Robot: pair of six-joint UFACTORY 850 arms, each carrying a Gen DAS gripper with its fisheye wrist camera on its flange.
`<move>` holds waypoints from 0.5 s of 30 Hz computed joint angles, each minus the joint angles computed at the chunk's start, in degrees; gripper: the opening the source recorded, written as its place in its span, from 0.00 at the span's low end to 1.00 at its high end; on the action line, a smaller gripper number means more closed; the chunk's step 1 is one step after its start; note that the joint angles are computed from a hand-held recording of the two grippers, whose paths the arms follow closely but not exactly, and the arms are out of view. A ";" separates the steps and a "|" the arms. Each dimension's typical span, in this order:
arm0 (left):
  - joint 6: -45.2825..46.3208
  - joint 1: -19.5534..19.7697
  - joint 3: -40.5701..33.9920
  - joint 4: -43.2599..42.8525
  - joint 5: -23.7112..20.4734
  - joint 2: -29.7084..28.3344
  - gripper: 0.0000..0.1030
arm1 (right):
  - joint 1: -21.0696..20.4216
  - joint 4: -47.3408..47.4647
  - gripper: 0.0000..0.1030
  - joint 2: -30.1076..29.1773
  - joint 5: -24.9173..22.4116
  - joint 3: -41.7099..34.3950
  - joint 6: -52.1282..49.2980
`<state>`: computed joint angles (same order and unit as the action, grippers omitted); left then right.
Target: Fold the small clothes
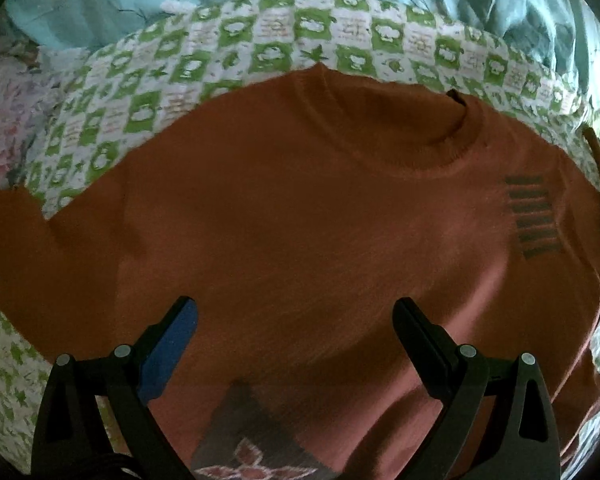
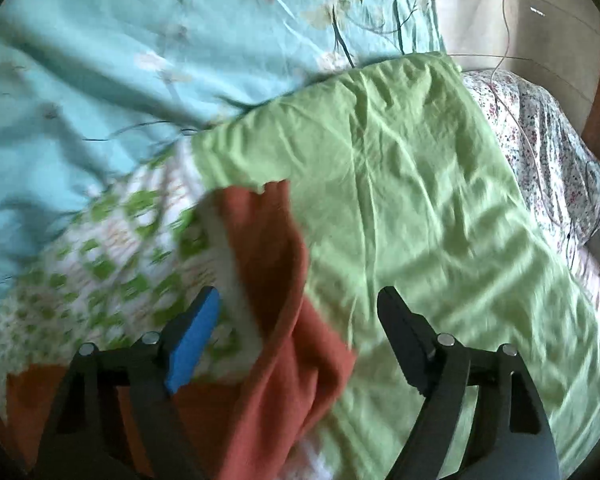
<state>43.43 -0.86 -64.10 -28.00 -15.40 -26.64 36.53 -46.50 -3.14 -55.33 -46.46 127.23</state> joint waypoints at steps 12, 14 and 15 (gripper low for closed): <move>11.53 1.57 -2.27 -12.88 -4.12 -1.92 0.95 | 3.27 -12.91 0.06 -3.46 14.66 -3.71 9.34; 15.11 2.65 -1.70 -15.85 -5.07 -1.31 0.95 | 5.55 -18.54 0.06 -6.48 17.63 -6.76 15.08; 16.89 3.39 -1.25 -17.13 -5.55 -0.84 0.95 | 6.79 -21.81 0.06 -8.93 19.24 -9.26 18.05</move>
